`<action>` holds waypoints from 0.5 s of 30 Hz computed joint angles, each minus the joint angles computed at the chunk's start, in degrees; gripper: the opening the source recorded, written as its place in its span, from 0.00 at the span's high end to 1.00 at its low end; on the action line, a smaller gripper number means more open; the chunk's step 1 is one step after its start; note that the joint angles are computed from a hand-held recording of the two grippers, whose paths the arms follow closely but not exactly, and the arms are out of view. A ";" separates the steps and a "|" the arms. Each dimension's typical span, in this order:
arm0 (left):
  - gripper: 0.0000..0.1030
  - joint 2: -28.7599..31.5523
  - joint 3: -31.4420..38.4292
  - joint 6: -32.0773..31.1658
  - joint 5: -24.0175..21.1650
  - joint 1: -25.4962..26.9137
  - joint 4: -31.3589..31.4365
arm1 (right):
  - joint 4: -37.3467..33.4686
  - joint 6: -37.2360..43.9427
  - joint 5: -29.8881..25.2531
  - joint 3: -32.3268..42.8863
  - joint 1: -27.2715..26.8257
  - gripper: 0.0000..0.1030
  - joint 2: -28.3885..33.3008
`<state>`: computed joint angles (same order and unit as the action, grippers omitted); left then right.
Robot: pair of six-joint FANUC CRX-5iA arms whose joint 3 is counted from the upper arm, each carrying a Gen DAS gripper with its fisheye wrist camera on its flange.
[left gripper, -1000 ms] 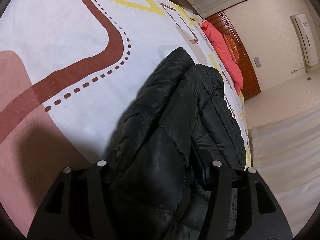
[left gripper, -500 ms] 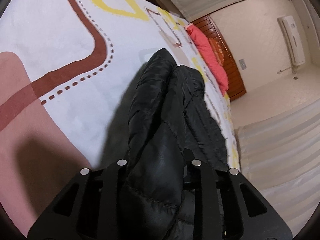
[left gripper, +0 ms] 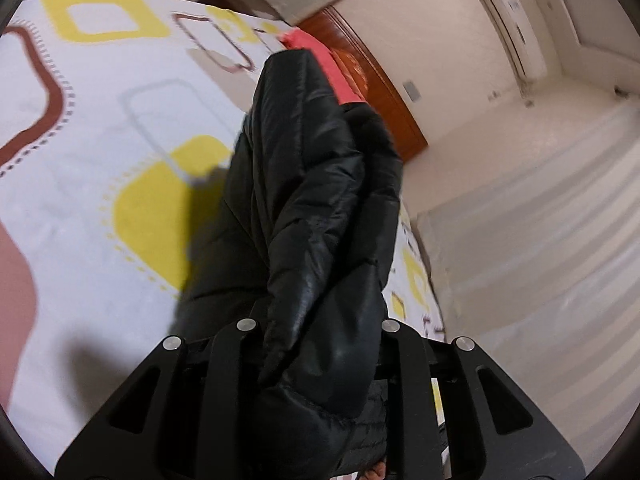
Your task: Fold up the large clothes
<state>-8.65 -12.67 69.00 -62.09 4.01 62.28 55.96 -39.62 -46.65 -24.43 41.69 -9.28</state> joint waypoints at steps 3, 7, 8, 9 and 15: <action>0.78 -0.14 0.45 -0.34 0.53 -2.38 -1.74 | 1.16 -2.29 -1.94 -3.24 2.49 0.57 -3.34; 0.78 0.04 1.60 -0.82 1.39 -5.28 -5.47 | 2.60 -4.48 -2.38 -5.41 3.58 0.57 -4.96; 0.78 0.01 1.83 -0.90 1.64 -6.06 -6.55 | 2.96 -5.46 -3.62 -6.61 5.04 0.57 -6.25; 0.78 0.38 2.33 -0.89 1.78 -6.48 -7.16 | 3.20 -5.69 -3.47 -6.76 4.96 0.57 -6.26; 0.78 1.70 5.24 0.87 3.08 -10.34 -12.60 | 4.83 -8.29 -4.39 -9.70 6.69 0.57 -8.85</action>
